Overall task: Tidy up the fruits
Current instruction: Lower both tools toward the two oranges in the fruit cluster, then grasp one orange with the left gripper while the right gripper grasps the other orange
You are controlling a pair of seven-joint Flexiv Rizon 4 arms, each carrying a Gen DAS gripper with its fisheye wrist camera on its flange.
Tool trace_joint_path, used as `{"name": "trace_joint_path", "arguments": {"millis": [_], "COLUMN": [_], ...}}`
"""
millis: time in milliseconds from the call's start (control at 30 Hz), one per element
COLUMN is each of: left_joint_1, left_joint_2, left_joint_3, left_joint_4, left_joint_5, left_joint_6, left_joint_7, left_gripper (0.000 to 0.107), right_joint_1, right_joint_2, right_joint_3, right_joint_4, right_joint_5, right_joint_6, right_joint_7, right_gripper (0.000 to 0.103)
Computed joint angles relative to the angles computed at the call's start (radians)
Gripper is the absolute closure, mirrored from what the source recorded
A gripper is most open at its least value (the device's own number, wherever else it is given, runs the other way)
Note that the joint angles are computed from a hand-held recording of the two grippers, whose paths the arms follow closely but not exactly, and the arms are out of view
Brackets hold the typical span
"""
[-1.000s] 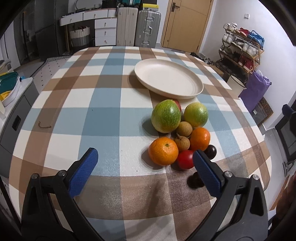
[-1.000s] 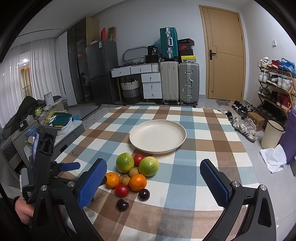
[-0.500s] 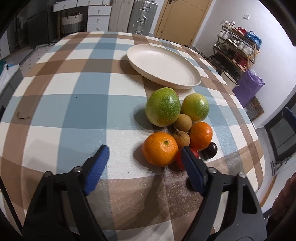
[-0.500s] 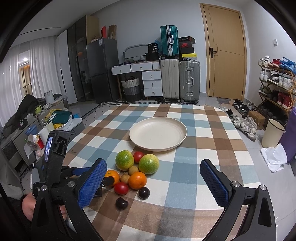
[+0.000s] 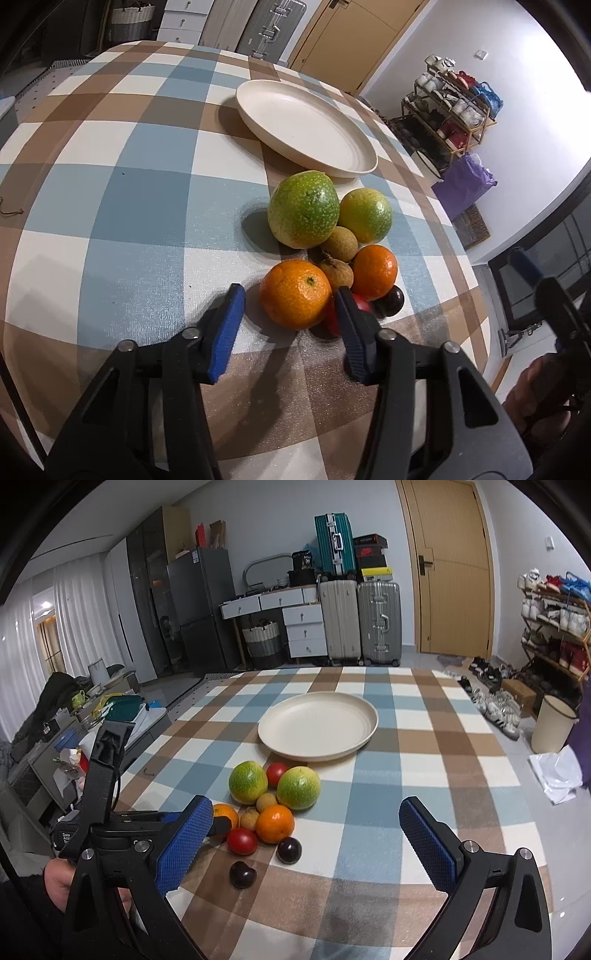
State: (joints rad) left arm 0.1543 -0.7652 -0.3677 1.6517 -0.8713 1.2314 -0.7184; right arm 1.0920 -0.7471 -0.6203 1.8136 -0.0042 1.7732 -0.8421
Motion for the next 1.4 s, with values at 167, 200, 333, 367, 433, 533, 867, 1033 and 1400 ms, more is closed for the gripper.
{"name": "trace_joint_path", "arguments": {"millis": [167, 200, 333, 367, 433, 533, 867, 1033, 1400], "left_joint_1": [0.021, 0.025, 0.032, 0.031, 0.032, 0.031, 0.002, -0.021, -0.066], "left_joint_2": [0.003, 0.006, 0.016, 0.019, 0.027, 0.043, 0.094, 0.115, 0.135], "left_joint_3": [-0.029, -0.034, -0.042, -0.04, -0.04, -0.038, 0.006, 0.028, 0.076], "left_joint_4": [0.012, 0.019, 0.034, 0.035, 0.039, 0.05, 0.074, 0.085, 0.081], "left_joint_5": [-0.043, -0.054, -0.104, -0.113, -0.135, -0.172, -0.276, -0.334, -0.396], "left_joint_6": [-0.012, -0.011, -0.007, -0.007, -0.006, -0.004, -0.017, -0.007, -0.002], "left_joint_7": [0.046, 0.056, 0.088, 0.095, 0.113, 0.144, 0.219, 0.256, 0.29], "left_gripper": [0.07, 0.07, 0.071, 0.071, 0.071, 0.071, 0.071, 0.071, 0.071], "right_joint_1": [-0.135, -0.182, -0.273, -0.292, -0.37, -0.469, -0.589, -0.625, -0.696], "right_joint_2": [0.011, 0.011, 0.0, -0.006, -0.018, -0.039, -0.1, -0.121, -0.167], "right_joint_3": [0.165, 0.221, 0.325, 0.346, 0.436, 0.553, 0.696, 0.743, 0.85], "right_joint_4": [-0.035, -0.047, -0.08, -0.09, -0.12, -0.155, -0.237, -0.265, -0.322], "right_joint_5": [-0.028, -0.04, -0.074, -0.084, -0.113, -0.148, -0.22, -0.241, -0.257], "right_joint_6": [0.005, 0.008, 0.002, -0.001, -0.012, -0.016, -0.069, -0.1, -0.133], "right_joint_7": [-0.005, -0.008, -0.021, -0.023, -0.031, -0.038, -0.052, -0.067, -0.124], "right_gripper": [0.0, 0.0, 0.0, 0.0, 0.0, 0.0, 0.008, 0.016, 0.024]}}
